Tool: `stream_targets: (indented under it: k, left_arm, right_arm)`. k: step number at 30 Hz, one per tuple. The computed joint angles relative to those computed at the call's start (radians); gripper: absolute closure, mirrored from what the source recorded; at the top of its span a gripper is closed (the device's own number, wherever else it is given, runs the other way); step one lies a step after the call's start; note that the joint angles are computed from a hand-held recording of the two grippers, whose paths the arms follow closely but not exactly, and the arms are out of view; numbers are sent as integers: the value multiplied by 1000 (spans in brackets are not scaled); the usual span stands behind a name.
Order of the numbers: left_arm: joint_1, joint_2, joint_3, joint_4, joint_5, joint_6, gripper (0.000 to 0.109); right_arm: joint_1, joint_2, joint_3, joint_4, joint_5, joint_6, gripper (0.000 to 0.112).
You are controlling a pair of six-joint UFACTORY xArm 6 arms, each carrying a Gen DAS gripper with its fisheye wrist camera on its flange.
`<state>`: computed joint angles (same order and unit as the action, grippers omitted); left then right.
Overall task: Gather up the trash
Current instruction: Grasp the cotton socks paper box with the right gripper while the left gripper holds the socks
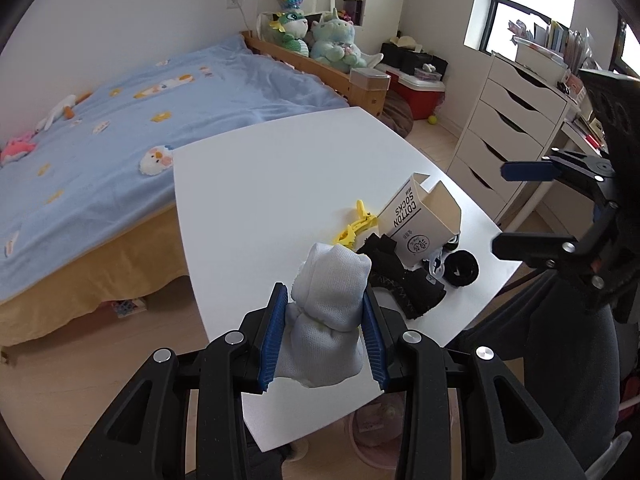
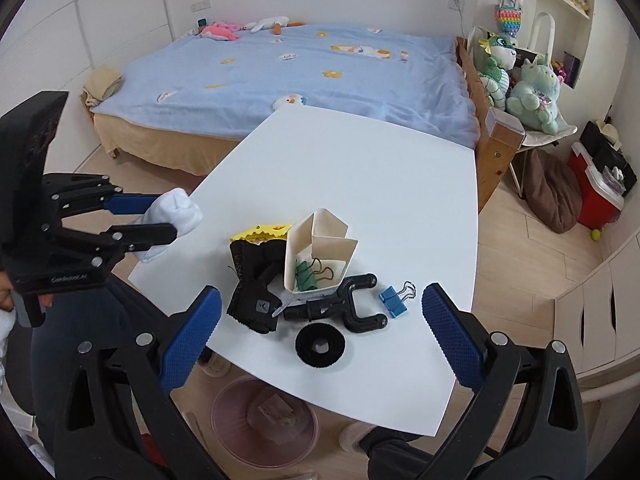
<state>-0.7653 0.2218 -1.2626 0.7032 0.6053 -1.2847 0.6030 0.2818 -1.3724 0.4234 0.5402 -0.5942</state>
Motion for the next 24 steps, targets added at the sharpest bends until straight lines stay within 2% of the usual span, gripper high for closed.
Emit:
stream_targets:
  k: [5, 13, 15, 17, 21, 24]
  left_arm:
    - [-14, -4, 14, 13, -11, -24, 73]
    - [-25, 2, 29, 18, -34, -52, 73]
    - [-25, 3, 32, 17, -40, -56, 73]
    - [-27, 3, 38, 20, -44, -62, 73]
    - [-30, -1, 42, 24, -47, -69, 73]
    - [-34, -3, 44, 32, -45, -77, 73]
  right_arm:
    - [0, 111, -149, -60, 102, 68, 14]
    - [1, 191, -232, -57, 136, 82, 16]
    - [1, 193, -231, -59, 134, 81, 33]
    - [2, 193, -228, -63, 131, 77, 40]
    - [3, 177, -203, -53, 108, 57, 66]
    - [4, 169, -187, -37, 89, 38, 71]
